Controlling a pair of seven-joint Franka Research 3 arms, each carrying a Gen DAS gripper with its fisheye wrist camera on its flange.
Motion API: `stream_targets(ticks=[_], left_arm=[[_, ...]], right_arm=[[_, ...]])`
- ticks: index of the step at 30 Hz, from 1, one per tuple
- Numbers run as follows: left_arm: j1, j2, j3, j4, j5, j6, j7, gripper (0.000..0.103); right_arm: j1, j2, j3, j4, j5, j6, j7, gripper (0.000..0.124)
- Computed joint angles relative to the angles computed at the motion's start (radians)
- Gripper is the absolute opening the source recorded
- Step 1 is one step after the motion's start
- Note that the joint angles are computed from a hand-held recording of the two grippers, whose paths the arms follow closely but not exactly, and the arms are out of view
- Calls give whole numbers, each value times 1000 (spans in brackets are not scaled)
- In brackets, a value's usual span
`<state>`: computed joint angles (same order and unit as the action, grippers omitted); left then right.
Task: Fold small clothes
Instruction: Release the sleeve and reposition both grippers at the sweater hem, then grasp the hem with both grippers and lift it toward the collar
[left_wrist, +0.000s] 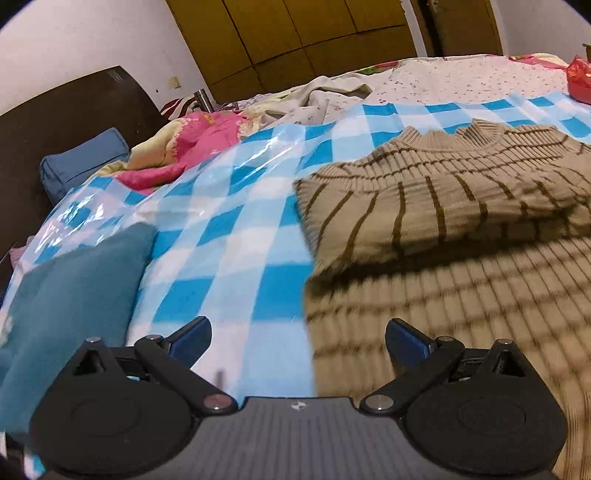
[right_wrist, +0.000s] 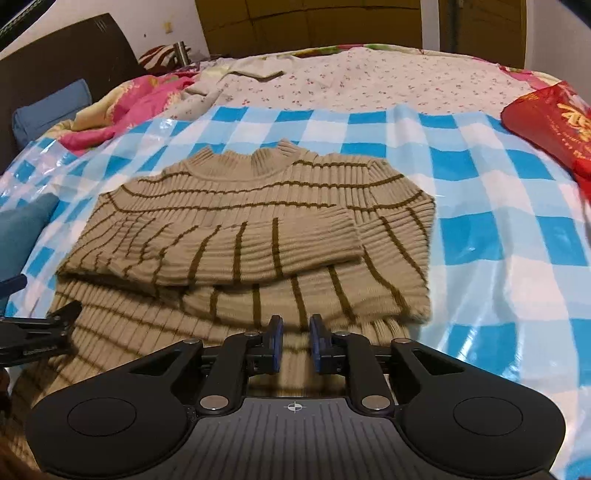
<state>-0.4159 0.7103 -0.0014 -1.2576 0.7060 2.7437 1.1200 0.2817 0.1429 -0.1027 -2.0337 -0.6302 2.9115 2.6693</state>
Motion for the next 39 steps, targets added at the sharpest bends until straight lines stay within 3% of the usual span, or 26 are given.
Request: stream_targets(ticks=[3, 6, 11, 14, 16, 19, 21, 23, 24, 26, 28, 29, 31, 34, 39], left_arm=[[68, -138, -63, -201, -56, 20, 52, 103], [146, -266, -139, -380, -150, 29, 144, 103], [280, -410, -284, -550, -451, -32, 401, 103], [295, -455, -305, -590, -596, -87, 493, 103], [273, -483, -286, -623, -604, -78, 504, 103], [248, -511, -269, -649, -601, -77, 523, 102], [246, -524, -267, -657, -628, -86, 552, 99], [245, -517, -261, -641, -647, -104, 572, 97], [244, -512, -258, -634, -651, -112, 575, 95], [241, -501, -254, -617, -661, -125, 572, 89], [243, -498, -259, -610, -687, -122, 581, 69], [255, -500, -275, -607, -735, -126, 623, 66], [269, -499, -291, -601, -809, -141, 684, 64], [252, -471, -271, -572, -784, -184, 660, 62], [272, -482, -291, -571, -873, -223, 710, 59]], right_arm=[[0, -98, 18, -106, -39, 7, 36, 19], [-20, -212, 68, -235, 7, 5, 23, 20], [-31, -379, 128, -426, 158, -19, -24, 29], [-51, -452, 166, -514, 216, -28, -9, 31], [-39, -478, 162, -561, 295, -6, -27, 31], [57, -494, 88, -626, 477, 90, -120, 32], [85, -497, 77, -647, 525, 141, -163, 32], [186, -487, -4, -655, 612, 183, -247, 33], [228, -481, -38, -653, 649, 191, -280, 33], [230, -464, -31, -643, 675, 191, -306, 33], [249, -460, -41, -639, 712, 192, -342, 33], [279, -463, -65, -637, 743, 193, -372, 33], [328, -473, -105, -646, 795, 205, -426, 33], [367, -467, -139, -644, 859, 207, -482, 33], [452, -458, -202, -634, 975, 226, -577, 33]])
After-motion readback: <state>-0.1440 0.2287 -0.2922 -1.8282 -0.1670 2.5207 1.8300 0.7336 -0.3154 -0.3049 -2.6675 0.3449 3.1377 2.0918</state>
